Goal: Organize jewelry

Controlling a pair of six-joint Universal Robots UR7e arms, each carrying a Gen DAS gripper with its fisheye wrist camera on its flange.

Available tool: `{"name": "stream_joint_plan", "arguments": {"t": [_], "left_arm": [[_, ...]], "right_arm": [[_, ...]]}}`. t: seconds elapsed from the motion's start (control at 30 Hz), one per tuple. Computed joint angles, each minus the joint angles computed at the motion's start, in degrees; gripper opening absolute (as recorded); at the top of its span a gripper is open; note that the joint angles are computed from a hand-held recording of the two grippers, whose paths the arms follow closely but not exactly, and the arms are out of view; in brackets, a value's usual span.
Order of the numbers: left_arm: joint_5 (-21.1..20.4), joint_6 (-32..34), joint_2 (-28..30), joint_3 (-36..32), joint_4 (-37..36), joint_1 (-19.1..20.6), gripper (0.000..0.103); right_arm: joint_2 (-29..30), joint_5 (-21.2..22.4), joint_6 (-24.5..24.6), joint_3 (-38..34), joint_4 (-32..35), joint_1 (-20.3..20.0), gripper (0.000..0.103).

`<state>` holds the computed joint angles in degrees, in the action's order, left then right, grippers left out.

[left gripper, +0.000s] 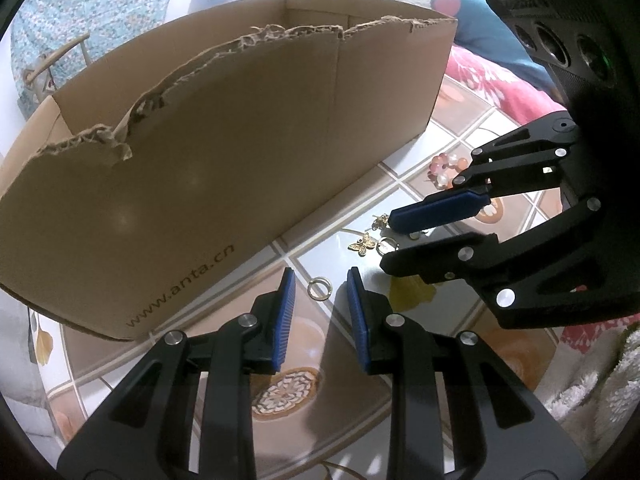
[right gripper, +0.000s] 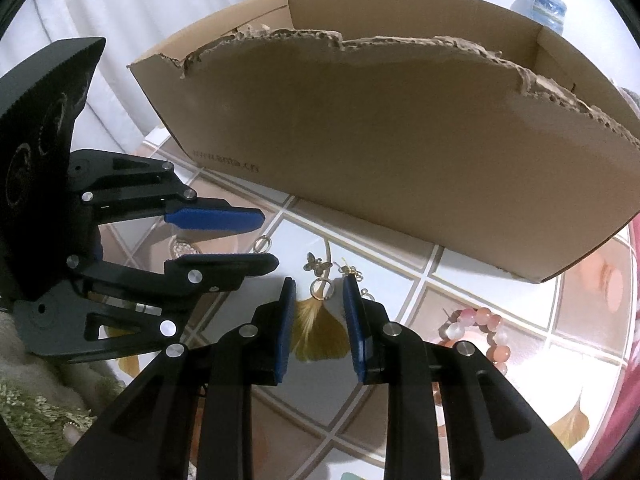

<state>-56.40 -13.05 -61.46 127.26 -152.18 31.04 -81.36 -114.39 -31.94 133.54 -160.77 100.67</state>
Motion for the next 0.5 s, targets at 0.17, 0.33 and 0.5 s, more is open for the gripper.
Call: {"name": "stream_joint_plan", "arguments": {"t": [0.17, 0.33, 0.5], "left_arm": [[0.08, 0.14, 0.23, -0.18, 0.10, 0.05, 0.022], [0.02, 0.24, 0.06, -0.20, 0.19, 0.22, 0.014], [0.12, 0.91, 0.24, -0.11, 0.04, 0.07, 0.012]], "right_arm": [[0.33, -1.04, -0.32, -0.14, 0.09, 0.61, 0.019], [0.49, -1.34, -0.59, -0.34, 0.21, 0.88, 0.016], [0.44, -1.79, -0.42, -0.58, 0.68, 1.20, 0.016]]}}
